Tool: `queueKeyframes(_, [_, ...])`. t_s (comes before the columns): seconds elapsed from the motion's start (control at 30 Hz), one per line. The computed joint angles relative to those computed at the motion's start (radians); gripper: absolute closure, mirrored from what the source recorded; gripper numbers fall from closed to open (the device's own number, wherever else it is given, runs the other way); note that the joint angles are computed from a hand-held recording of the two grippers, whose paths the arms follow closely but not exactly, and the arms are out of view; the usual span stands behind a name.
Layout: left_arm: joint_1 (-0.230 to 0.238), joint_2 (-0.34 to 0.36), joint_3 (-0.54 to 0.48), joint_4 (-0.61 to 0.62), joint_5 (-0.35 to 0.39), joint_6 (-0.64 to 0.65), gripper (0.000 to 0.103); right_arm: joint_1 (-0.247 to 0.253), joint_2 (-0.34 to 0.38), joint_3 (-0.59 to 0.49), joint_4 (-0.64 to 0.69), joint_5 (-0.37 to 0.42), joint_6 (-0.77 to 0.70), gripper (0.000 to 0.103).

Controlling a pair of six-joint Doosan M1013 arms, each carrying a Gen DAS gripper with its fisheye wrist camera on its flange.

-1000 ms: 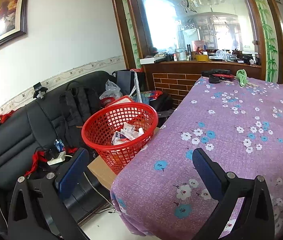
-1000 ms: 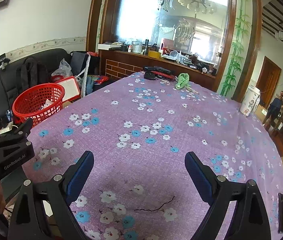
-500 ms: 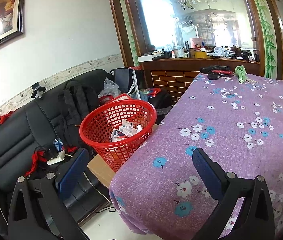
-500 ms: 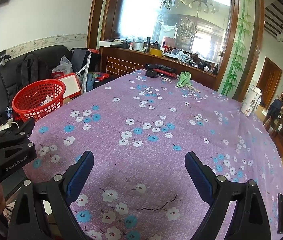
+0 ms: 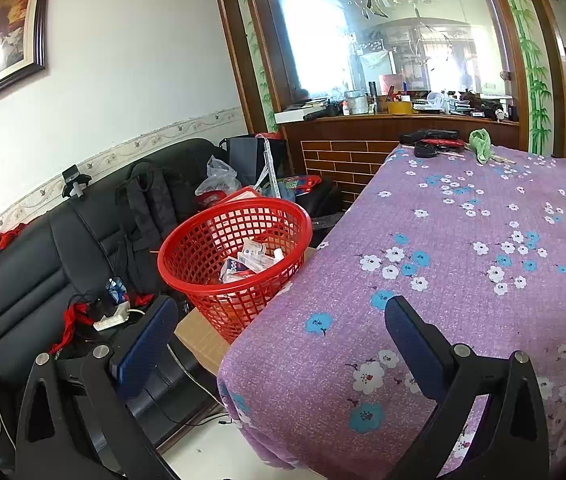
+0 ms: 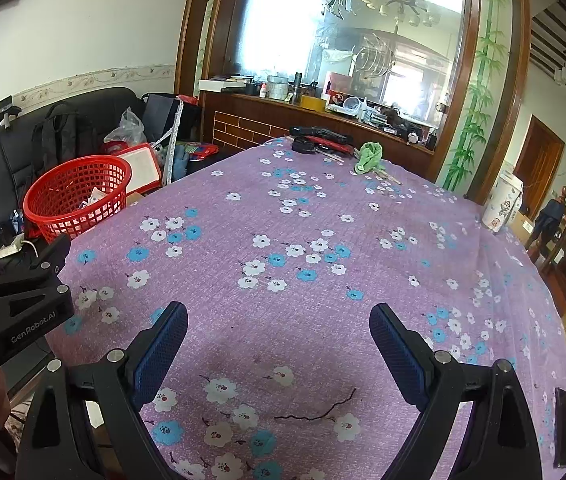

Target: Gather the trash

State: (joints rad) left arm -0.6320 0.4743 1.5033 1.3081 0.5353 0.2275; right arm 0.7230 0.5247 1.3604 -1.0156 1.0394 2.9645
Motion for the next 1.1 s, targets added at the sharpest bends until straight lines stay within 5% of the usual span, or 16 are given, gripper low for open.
queueKeyframes(0.83, [0.003, 0.004, 0.005, 0.0, -0.006, 0.011, 0.0, 0.0, 0.002, 0.0, 0.008, 0.0, -0.007, 0.008])
queueKeyframes(1.1, [-0.004, 0.022, -0.034, -0.085, -0.031, 0.133, 0.0, -0.016, -0.01, 0.026, 0.025, -0.005, 0.022, 0.008])
